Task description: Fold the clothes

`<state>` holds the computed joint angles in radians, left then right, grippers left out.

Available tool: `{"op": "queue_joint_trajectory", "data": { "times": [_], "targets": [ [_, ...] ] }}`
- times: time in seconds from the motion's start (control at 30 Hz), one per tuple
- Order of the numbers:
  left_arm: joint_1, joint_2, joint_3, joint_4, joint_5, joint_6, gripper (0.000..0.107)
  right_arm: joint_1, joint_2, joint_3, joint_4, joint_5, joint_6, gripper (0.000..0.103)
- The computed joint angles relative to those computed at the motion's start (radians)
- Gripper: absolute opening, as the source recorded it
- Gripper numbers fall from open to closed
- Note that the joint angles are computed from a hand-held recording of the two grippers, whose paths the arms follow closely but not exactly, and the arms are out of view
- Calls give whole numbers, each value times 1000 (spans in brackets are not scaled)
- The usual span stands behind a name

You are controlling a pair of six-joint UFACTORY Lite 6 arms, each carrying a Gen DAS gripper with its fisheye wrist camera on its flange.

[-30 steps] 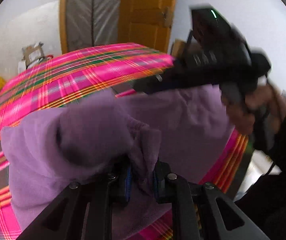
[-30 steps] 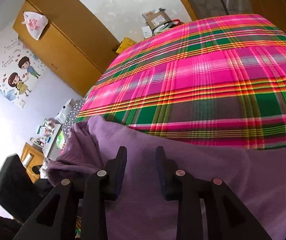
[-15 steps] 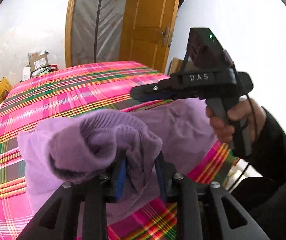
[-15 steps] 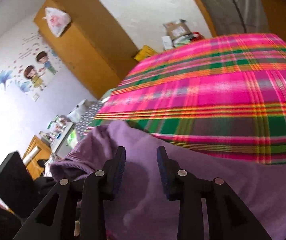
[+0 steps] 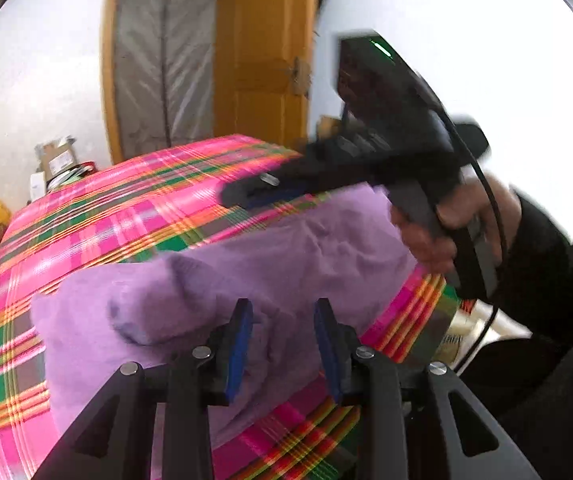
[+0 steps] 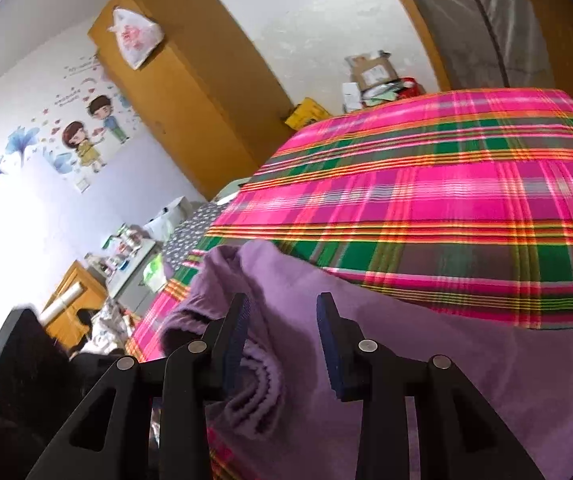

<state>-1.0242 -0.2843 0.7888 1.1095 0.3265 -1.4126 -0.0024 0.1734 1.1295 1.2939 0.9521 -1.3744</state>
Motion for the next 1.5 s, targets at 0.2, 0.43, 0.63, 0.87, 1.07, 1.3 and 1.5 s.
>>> {"op": "queue_joint_trajectory", "data": {
  "times": [0.2,0.43,0.63,0.87,1.07,1.3,1.5],
  "targets": [
    [122,-404,-249,-135,64,-12,33,101,-76,-54,-60,49,-107,36],
    [353,-563,-371,-437,68,219,33,319,-123,-93,-163,-147,-110,36],
    [394,-524,-388,-470,25,225,33,464,-142,-91,-209,-358,-89,36],
    [398,-511,-397,-497,1,247,33,463,12,16,-121,-353,-69,7],
    [436,-489,-416,-641,-43,407,33,213,271,227,19,-137,162,7],
    [499,-527,-445,-777,-44,555,33,52,419,327,-14,-41,352,18],
    [547,-526,-447,-913,-60,706,33,27,264,223,12,-98,247,25]
  ]
}}
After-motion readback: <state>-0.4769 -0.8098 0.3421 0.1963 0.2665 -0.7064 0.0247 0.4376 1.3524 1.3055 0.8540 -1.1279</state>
